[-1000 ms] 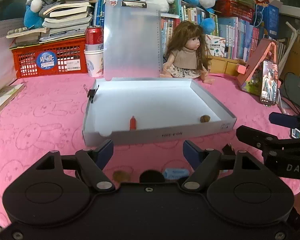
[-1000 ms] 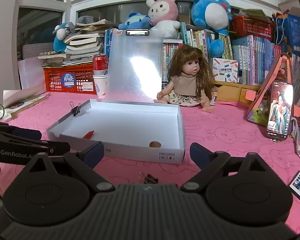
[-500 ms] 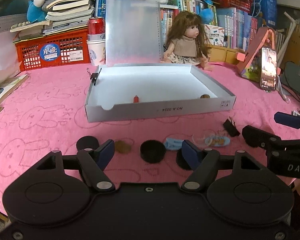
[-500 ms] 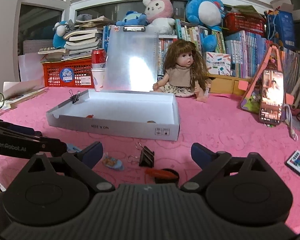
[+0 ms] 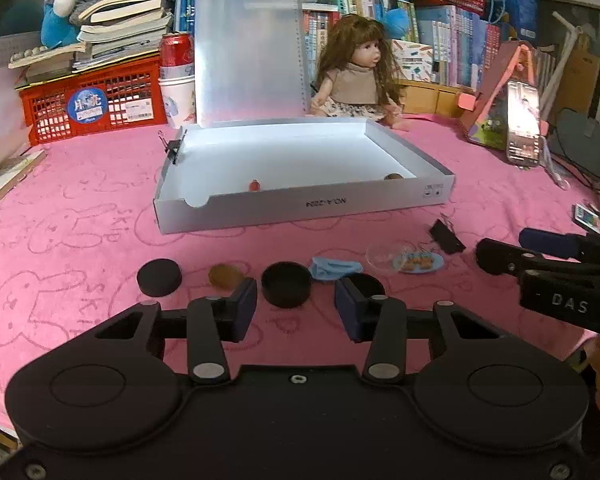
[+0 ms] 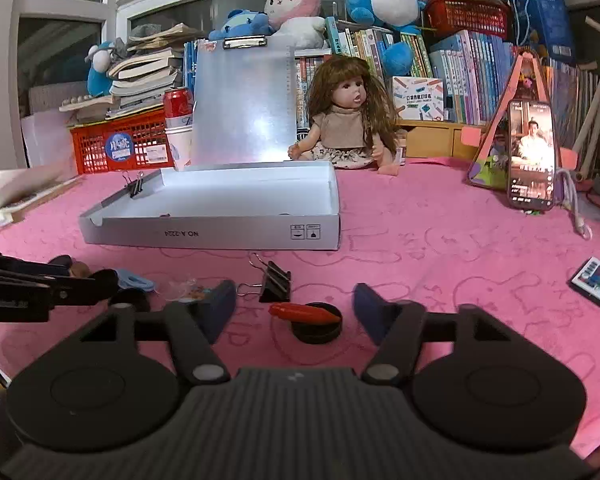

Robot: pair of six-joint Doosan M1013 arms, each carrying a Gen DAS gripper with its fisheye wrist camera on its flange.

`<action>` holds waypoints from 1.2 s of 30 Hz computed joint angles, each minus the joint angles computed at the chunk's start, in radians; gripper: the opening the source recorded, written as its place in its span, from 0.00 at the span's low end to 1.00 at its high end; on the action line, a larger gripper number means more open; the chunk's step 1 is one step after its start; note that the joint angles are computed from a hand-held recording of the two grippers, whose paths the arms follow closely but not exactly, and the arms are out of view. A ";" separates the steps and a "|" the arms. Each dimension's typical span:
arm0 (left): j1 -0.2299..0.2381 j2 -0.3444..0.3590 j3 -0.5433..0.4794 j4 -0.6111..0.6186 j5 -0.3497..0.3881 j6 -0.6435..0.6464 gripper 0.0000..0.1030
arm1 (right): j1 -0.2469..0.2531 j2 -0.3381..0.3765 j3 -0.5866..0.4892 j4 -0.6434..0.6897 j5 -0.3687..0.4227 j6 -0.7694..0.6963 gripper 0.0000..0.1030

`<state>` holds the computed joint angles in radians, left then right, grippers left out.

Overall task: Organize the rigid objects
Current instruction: 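Grasp the red-tipped marker with the right tool while the left tool approaches a black round lid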

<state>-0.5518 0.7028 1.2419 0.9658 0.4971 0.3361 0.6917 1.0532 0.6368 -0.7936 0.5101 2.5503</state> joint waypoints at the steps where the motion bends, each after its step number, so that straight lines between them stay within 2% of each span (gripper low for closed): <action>1: -0.001 0.005 -0.008 0.009 0.014 -0.012 0.41 | -0.001 0.003 -0.008 0.018 0.003 -0.014 0.60; 9: 0.000 0.027 -0.034 0.050 0.034 -0.031 0.41 | -0.006 0.035 -0.072 0.112 0.050 -0.041 0.58; 19: 0.004 0.040 -0.047 0.011 0.034 -0.001 0.41 | -0.008 0.045 -0.089 0.133 0.071 -0.049 0.55; 25: 0.007 0.045 -0.052 -0.010 0.038 0.012 0.41 | -0.008 0.048 -0.097 0.126 0.075 -0.032 0.47; 29: 0.007 0.046 -0.053 -0.009 0.038 0.009 0.41 | -0.006 0.043 -0.085 0.102 0.057 -0.026 0.32; 34: 0.007 0.046 -0.052 -0.011 0.037 0.009 0.41 | 0.002 0.045 -0.092 0.068 0.058 -0.046 0.24; 36: 0.007 0.046 -0.052 -0.010 0.039 0.008 0.41 | 0.002 0.046 -0.093 0.078 0.058 -0.047 0.24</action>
